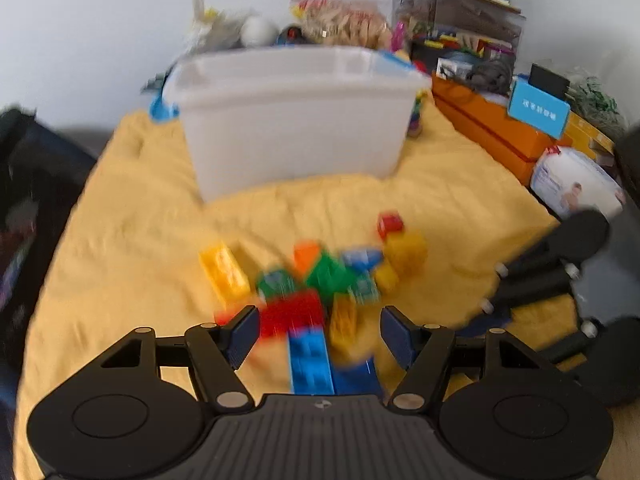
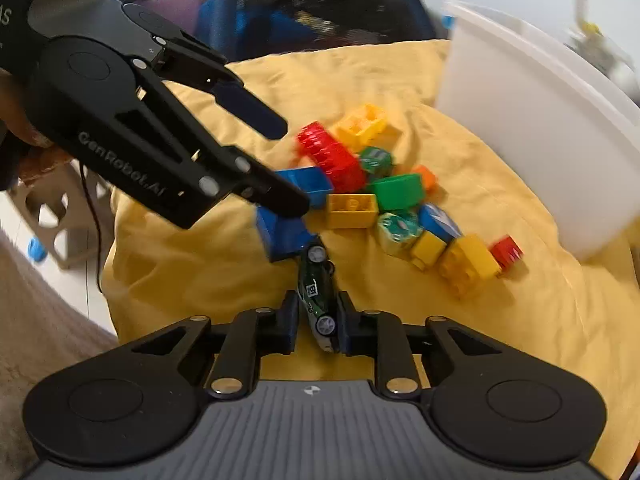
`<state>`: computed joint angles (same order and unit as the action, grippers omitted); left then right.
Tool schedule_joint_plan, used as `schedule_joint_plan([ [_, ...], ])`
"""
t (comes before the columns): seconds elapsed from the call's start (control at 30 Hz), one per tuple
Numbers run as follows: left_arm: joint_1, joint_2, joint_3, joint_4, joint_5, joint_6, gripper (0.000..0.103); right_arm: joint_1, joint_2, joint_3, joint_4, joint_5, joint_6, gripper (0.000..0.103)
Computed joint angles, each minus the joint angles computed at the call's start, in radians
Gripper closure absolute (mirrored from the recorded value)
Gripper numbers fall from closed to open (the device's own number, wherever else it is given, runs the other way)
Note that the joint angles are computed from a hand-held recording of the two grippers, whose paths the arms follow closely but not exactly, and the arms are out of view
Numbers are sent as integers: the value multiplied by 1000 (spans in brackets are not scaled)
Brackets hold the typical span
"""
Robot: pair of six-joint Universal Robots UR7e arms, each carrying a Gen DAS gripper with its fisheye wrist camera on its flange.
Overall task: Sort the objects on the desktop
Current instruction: 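Grasp the white-green race car with the right tool while the left grasps the green car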
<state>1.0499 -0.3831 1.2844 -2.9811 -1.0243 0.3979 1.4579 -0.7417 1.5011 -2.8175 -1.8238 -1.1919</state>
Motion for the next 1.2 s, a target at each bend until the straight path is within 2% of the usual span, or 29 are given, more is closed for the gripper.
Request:
schedule_joint_plan([
  [0.07,3,31,-62,-14,-4,13,33,-6,-14,3,7,10,53,84],
  [0.13,10,70,-142,9,17,-22,33,-15,-30,5,20,21,115,84],
  [0.2,20,110,-234,98,62,-146,40,-22,-42,10,21,24,167,84],
  [0.23,29,122,-275,174,62,-230,47,-24,-45,9,23,25,189,84],
  [0.3,38,136,-324,290,59,-338,50,-31,-54,18,20,30,226,84],
  [0.43,30,159,-349,365,110,-369,50,-35,-66,49,-10,26,240,84],
  [0.53,30,164,-366,394,121,-418,46,-36,-70,59,-27,24,239,84],
  [0.6,34,167,-373,397,110,-402,46,-37,-75,64,-29,30,246,84],
  [0.67,39,166,-370,397,106,-359,57,-44,-81,55,4,54,282,84],
  [0.7,40,160,-356,384,102,-324,58,-48,-82,47,22,66,304,84],
  [0.83,42,132,-311,365,67,-284,69,-80,-82,-15,153,125,454,83],
  [0.9,41,119,-284,340,59,-279,71,-98,-81,-29,162,150,509,72],
  [0.97,36,106,-256,308,58,-264,74,-101,-86,-12,97,143,516,61],
  [1.0,33,98,-241,291,60,-254,77,-101,-88,3,46,129,512,59],
  [1.03,28,88,-222,272,60,-241,82,-99,-89,7,27,117,511,59],
  [1.2,10,29,-125,192,43,-207,82,-97,-111,38,-34,106,461,59],
])
